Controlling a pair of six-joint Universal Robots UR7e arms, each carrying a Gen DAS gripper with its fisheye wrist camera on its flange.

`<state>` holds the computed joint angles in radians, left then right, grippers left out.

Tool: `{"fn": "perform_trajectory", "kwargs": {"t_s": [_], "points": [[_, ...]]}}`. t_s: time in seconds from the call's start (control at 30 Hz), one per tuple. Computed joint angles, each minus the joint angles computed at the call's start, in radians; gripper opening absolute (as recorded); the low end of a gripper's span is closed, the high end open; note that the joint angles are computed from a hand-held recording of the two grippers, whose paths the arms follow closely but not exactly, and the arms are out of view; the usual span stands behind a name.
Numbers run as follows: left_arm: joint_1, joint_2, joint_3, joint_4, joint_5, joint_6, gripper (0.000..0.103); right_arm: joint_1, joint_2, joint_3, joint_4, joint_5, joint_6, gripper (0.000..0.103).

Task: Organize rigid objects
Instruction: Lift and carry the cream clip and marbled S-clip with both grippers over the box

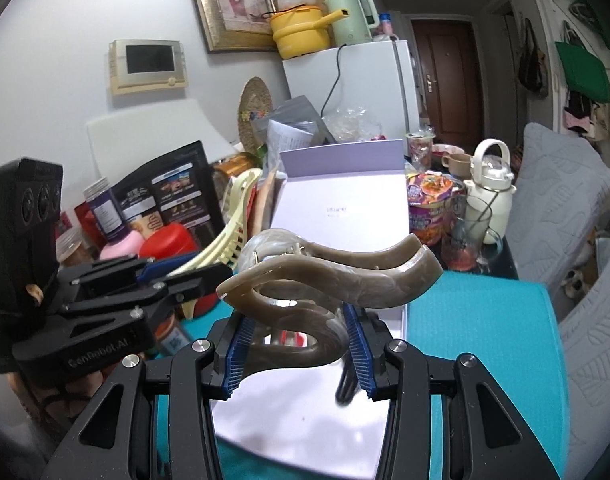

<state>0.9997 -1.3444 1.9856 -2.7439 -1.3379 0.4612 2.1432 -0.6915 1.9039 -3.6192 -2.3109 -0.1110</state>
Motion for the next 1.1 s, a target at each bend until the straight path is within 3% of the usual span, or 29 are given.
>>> {"fn": "perform_trajectory", "kwargs": {"t_s": [0.2, 0.43, 1.1], "points": [[0.031, 0.054, -0.046, 0.001, -0.024, -0.026, 0.022, -0.044, 0.011, -0.037, 0.015, 0.045, -0.015, 0.044], [0.045, 0.093, -0.065, 0.026, 0.027, -0.025, 0.022, -0.084, 0.026, -0.050, 0.048, 0.078, 0.008, 0.044], [0.076, 0.205, -0.123, 0.148, 0.109, -0.050, 0.022, -0.148, 0.034, -0.064, 0.240, 0.068, 0.097, 0.044]]}}
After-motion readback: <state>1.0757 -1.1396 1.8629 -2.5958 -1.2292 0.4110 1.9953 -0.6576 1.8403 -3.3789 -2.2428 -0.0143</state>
